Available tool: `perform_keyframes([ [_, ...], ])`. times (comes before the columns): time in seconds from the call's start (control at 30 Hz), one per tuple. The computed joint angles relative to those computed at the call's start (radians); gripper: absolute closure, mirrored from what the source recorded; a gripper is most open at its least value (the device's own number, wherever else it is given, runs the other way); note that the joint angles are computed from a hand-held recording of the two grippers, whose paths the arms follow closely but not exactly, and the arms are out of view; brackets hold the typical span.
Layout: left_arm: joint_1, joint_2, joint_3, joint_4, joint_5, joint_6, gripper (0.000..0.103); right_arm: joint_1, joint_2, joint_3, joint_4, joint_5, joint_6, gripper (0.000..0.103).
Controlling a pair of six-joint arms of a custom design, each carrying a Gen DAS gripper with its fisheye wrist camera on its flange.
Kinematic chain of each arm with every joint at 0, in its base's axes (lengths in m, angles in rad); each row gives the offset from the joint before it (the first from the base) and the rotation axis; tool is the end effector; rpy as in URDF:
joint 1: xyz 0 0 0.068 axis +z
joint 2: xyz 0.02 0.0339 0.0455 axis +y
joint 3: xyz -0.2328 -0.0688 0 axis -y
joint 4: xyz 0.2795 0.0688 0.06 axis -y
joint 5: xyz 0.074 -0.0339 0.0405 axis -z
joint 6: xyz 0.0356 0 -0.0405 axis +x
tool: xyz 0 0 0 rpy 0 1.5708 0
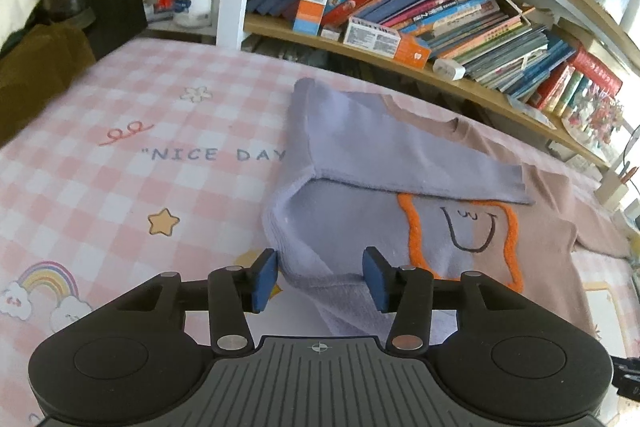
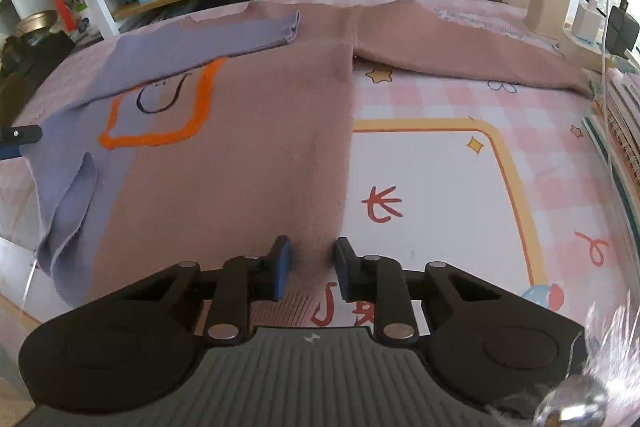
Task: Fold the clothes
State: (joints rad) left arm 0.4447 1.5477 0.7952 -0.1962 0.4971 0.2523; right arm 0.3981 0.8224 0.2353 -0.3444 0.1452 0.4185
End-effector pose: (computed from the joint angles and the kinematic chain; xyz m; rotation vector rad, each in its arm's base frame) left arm 0.2971 0.1228 0.1134 -0.0353 2.3878 -0.3065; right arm 0.1796 0.0700 0.0916 0.0855 2.4940 0.1613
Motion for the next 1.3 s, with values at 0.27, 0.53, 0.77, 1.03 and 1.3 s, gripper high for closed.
perform_keyframes([
  [0.27,0.094,0.032,0.036,-0.042,-0.09,0.02,0.056,-0.001,-0.001,-0.004,0.006,-0.001,-0.023,0.08],
  [0.53,0.156,-0.018,0.011,-0.068,0.008,0.044,0.056,0.0,0.0,-0.007,0.011,-0.001,-0.026,0.08],
  [0.77,0.057,-0.039,0.001,-0.135,-0.032,0.092,0.054,-0.001,0.0,-0.001,0.002,-0.006,-0.024,0.08],
  [1.03,0.11,-0.09,-0.025,-0.259,-0.025,0.165,0.054,-0.02,0.0,0.001,0.001,-0.031,-0.014,0.08],
  [1.3,0.199,-0.145,0.001,-0.43,0.286,0.232,0.098,-0.081,-0.146,-0.031,-0.036,-0.11,-0.011,0.094],
])
